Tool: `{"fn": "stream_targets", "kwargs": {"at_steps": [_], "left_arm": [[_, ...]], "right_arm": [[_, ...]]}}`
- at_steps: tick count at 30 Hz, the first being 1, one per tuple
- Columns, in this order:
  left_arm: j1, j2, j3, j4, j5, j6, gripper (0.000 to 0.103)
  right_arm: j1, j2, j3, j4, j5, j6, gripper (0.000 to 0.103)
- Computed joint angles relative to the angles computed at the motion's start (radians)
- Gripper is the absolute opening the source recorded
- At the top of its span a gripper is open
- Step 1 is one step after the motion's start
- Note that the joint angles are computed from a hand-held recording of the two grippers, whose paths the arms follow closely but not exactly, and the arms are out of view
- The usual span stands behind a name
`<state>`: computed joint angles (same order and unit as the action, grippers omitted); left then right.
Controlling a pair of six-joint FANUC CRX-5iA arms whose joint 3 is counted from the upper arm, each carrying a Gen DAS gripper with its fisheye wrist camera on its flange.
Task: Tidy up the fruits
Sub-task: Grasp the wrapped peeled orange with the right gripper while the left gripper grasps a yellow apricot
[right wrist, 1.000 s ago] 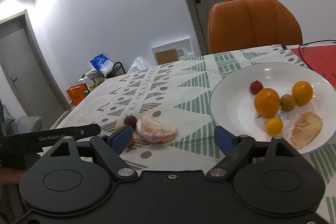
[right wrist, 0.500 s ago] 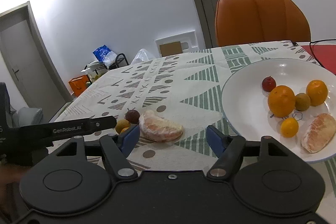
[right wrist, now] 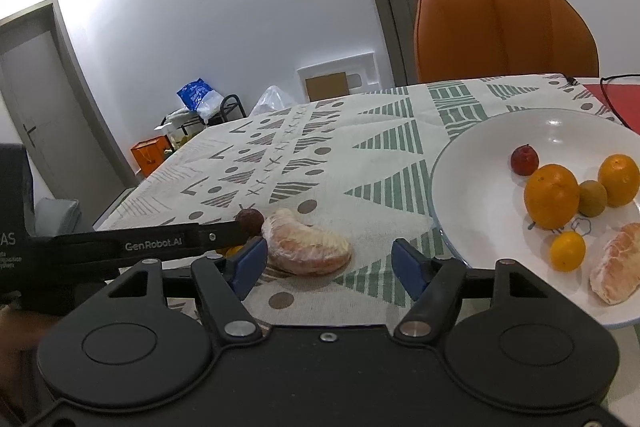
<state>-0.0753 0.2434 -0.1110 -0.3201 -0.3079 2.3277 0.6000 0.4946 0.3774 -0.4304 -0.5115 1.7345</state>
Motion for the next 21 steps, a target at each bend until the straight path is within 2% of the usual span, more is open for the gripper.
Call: {"fn": "stream_targets", "kwargs": {"at_steps": [2, 10, 21], "left_arm": [[0.011, 0.004, -0.012, 0.055, 0.016, -0.039, 0.026], [0.032, -0.012, -0.052, 0.138, 0.046, -0.099, 0.026], [0.025, -0.053, -0.037, -0.038, -0.017, 0.067, 0.026]], "right_arm": [[0.003, 0.007, 0.010, 0.005, -0.008, 0.000, 0.068], [0.026, 0.044, 0.049, 0.077, -0.027, -0.026, 0.067], [0.052, 0.091, 0.100, 0.122, -0.048, -0.016, 0.067]]}}
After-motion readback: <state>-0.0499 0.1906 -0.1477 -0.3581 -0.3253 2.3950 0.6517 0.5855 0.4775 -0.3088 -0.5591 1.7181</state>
